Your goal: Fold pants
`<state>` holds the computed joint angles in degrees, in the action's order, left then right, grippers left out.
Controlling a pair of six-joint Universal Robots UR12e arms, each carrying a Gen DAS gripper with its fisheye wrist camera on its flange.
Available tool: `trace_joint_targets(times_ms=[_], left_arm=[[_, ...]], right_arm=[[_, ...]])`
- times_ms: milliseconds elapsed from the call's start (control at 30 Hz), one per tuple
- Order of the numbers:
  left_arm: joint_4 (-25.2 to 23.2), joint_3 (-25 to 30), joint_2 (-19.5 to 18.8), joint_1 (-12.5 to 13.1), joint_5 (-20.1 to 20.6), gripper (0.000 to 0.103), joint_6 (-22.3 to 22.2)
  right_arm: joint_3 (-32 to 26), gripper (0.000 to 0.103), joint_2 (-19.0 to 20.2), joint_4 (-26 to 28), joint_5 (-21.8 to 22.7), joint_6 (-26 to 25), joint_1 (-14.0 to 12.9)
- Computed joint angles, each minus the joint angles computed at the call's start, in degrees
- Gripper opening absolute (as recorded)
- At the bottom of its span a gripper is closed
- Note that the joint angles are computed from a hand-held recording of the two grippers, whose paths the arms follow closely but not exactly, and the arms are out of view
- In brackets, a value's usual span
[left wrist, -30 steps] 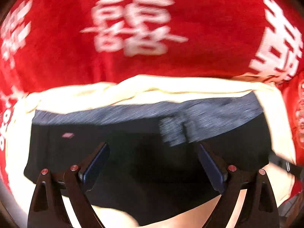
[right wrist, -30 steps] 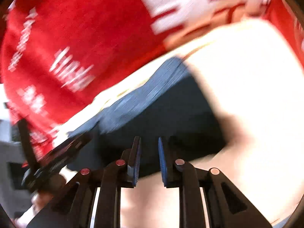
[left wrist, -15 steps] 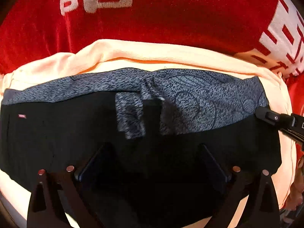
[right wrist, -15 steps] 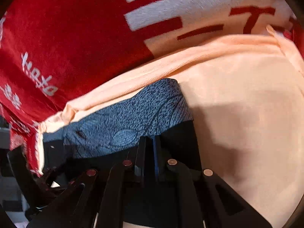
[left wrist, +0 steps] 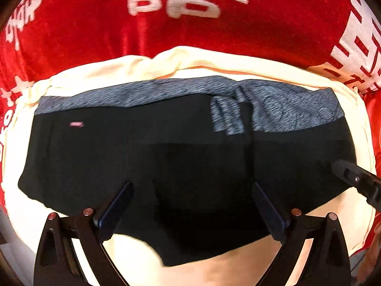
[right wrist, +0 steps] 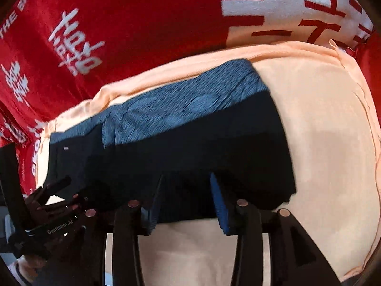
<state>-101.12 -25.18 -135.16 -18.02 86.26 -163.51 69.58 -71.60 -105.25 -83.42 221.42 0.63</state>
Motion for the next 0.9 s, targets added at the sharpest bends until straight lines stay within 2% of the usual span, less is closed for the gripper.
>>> trace_joint_targets(times_ms=[267, 500, 567, 633, 700, 800, 900], left_arm=[[1.09, -5.77, 3.95, 3.18, 0.5, 0.1, -0.05], [3.15, -9.25, 5.6, 6.05, 1.27, 0.1, -1.86], [3.45, -9.2, 5.53, 6.95, 1.46, 0.1, -2.5], [3.94, -9.06, 5.4, 7.98, 1.78, 0.1, -3.05], [4.48, -8.49, 5.2, 9.06, 1.98, 0.1, -3.07], [4.59, -4.91, 3.2, 10.14, 1.95, 0.1, -3.13], [8.67, -2.43, 0.16, 9.47, 2.49, 0.1, -5.15]], right_arm=[[-4.73, 0.044, 3.0, 3.31, -1.48, -2.3, 3.05], [-9.85, 0.046, 6.92, 6.82, 0.42, -3.58, 4.8], [-11.32, 0.046, 7.81, 7.63, 0.48, -4.09, 5.4], [-14.14, 0.054, 9.22, 9.86, -1.76, -5.51, 6.46], [-16.29, 0.054, 10.41, 10.49, -3.54, -6.69, 7.29], [-18.16, 0.054, 11.67, 10.11, -2.12, -7.12, 7.61], [-21.24, 0.054, 13.99, 12.08, -0.99, -8.12, 8.21]])
